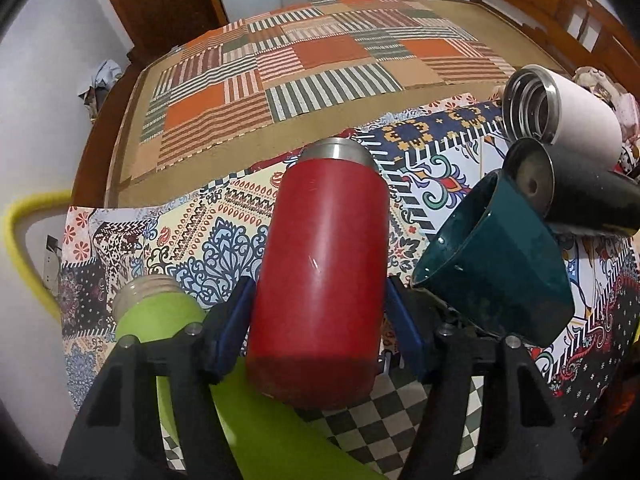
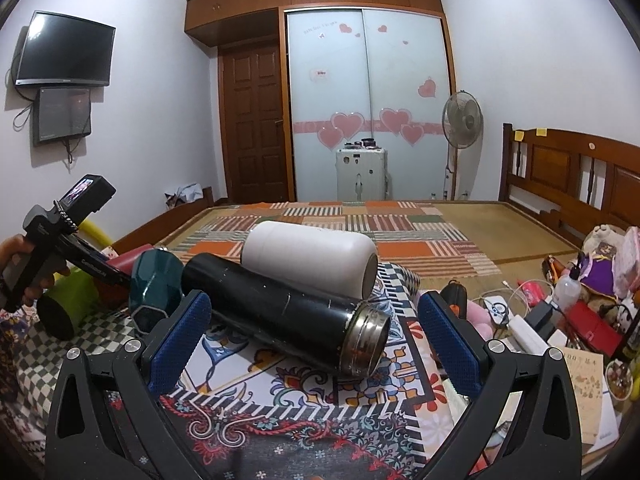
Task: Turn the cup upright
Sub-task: 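Close the left gripper on the red cup's body and lift it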
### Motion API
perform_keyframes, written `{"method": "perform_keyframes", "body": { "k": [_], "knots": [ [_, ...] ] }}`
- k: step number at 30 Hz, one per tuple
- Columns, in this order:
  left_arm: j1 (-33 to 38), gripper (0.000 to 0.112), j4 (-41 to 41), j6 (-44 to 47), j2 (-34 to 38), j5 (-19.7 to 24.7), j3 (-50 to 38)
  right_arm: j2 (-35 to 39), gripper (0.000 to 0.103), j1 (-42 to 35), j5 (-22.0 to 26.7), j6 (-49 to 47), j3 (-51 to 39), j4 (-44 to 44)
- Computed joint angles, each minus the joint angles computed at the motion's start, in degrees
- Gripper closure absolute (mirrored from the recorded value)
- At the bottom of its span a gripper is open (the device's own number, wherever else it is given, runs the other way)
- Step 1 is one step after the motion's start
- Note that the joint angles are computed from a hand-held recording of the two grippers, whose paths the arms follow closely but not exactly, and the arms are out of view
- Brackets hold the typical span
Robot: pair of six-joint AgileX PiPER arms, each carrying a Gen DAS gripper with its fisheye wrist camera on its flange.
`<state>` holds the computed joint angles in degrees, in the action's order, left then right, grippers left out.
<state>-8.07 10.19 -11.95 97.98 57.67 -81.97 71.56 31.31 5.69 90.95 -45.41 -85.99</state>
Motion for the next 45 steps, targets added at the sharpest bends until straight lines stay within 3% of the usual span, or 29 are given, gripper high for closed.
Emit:
{"method": "perform_keyframes", "body": {
  "k": [10, 22, 33, 37, 45],
  "knots": [
    [0.2, 0.049, 1.6, -5.2, -2.0, -1.5, 0.2, 0.0, 0.000, -0.5, -0.1, -3.2, 0.1, 3.4],
    [-2.6, 0.051, 5.0, -10.0, -6.5, 2.0, -1.5, -3.2, 0.000, -1.2, -0.9, -6.7, 0.6, 7.1],
    [-11.5, 0.051, 9.7, -15.6, -12.6, 5.7, 0.7, -7.2, 0.000, -0.9, -1.3, -16.8, 1.8, 17.5],
    [-12.6, 0.051, 7.6, -16.4, -14.3, 5.6, 1.5, -8.2, 0.000, -0.5, -1.0, -17.1, 2.1, 17.6],
    [-22.2, 0.051, 9.7, -19.2, -13.6, 7.7, -2.0, -10.1, 0.000, -0.4, 0.0, -17.6, 2.8, 18.0]
  ]
}}
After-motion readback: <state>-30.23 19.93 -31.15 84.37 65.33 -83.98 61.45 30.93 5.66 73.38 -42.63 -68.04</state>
